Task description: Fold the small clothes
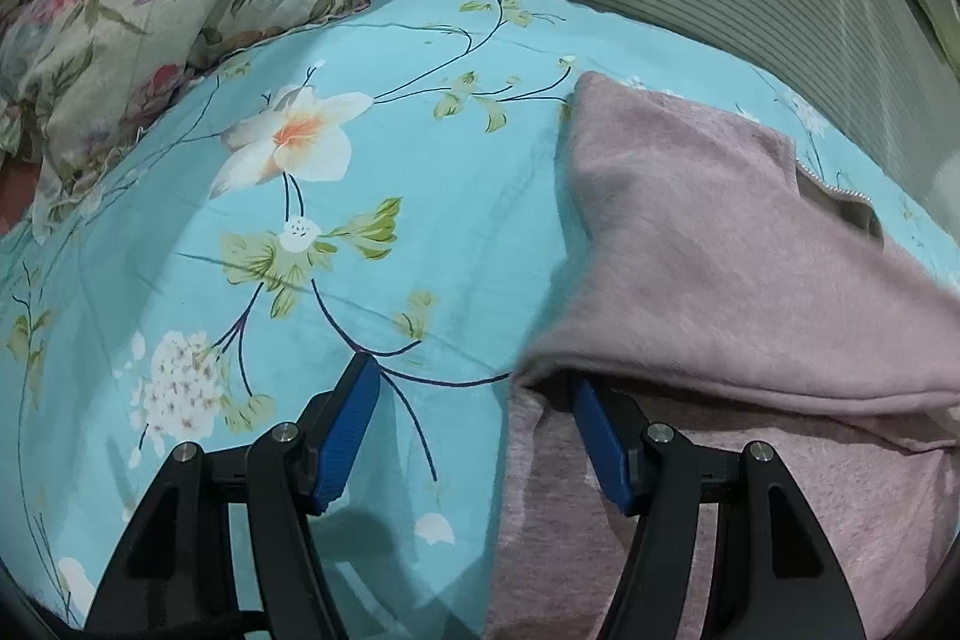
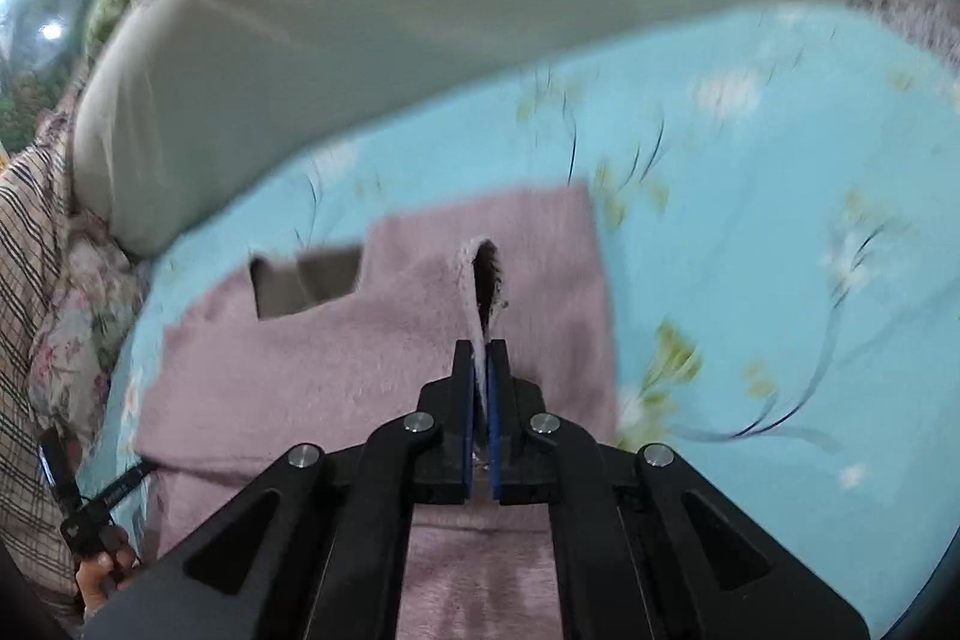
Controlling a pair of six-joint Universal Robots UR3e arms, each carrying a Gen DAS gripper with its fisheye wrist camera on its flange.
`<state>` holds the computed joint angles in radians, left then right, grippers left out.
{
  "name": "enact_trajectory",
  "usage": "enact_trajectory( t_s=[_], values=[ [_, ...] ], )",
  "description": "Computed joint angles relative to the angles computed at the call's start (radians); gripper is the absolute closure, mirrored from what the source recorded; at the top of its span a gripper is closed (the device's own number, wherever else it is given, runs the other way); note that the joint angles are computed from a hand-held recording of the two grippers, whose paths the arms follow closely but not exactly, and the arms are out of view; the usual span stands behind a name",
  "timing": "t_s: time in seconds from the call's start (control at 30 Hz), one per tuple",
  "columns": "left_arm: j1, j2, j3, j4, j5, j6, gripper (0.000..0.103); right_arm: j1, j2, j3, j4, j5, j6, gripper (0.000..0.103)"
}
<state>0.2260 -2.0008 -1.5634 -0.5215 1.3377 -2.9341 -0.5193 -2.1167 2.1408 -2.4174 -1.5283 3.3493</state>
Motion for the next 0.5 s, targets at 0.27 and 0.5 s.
enact_trajectory(
  t_s=[0.27,0.5],
  values=[
    [0.004,0.001,0.029,-0.07,0.029,0.02,0.036,0.056,0.06,-0.02,0.052,-0.185,0.067,0.097],
    [0.08,0.132,0.005,-0.207,-0.236,0.081,0.042,0.052,0.119,-0.036,0.03,0.106,-0.012,0.097]
  ],
)
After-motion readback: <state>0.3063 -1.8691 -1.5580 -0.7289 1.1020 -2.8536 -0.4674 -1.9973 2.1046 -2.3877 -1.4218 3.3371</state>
